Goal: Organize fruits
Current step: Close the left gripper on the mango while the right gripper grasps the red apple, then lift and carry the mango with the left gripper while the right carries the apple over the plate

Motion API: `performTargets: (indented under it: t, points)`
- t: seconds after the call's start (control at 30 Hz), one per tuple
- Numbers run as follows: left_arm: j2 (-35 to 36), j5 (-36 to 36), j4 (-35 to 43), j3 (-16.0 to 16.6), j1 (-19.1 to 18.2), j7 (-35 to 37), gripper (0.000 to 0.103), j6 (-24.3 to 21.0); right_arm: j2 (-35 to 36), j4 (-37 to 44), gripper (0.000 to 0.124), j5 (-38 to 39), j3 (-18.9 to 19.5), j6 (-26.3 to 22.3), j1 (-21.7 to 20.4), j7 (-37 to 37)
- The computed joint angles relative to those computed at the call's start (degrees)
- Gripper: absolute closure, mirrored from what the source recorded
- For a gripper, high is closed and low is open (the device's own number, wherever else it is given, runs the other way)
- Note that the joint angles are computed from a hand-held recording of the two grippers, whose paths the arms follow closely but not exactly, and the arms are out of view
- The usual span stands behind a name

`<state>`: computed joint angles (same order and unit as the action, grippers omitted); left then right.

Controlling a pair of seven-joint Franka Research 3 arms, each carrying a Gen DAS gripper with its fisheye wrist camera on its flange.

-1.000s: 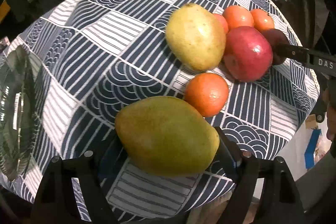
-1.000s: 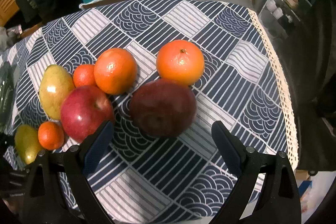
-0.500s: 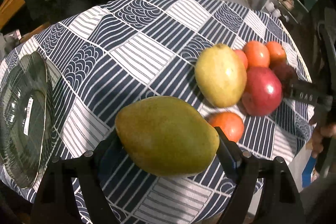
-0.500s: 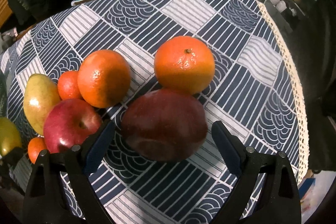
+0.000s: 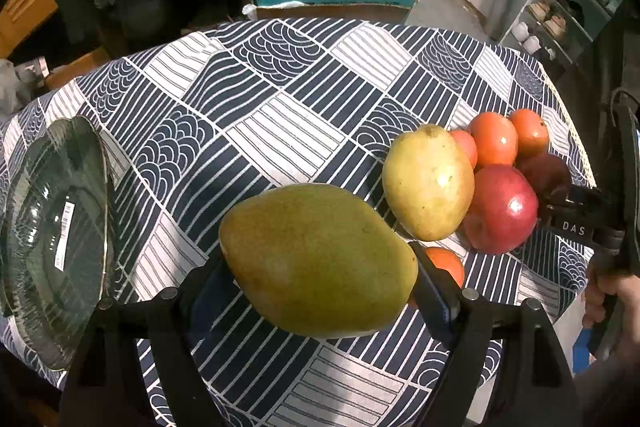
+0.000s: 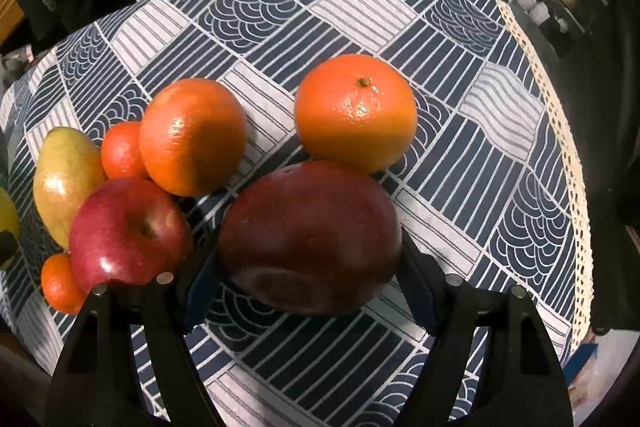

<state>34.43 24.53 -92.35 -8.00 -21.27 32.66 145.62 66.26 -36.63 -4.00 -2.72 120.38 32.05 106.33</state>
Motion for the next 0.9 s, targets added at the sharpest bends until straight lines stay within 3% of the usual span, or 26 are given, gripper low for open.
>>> performTargets:
  t: [0.27, 0.9]
  points:
    - [-3.0, 1.9, -2.7, 1.1, -0.5, -2.9, 0.018, 1.3, -10.2, -16.1, 0.046, -3.0, -1.2, 10.2, 1.8, 1.9]
    - [-11.4, 12.6, -9.1, 2.0, -0.7, -13.1, 0.018, 1.1, -17.9, -24.3, 0.045, -6.4, -1.2, 22.4, 4.5, 2.8]
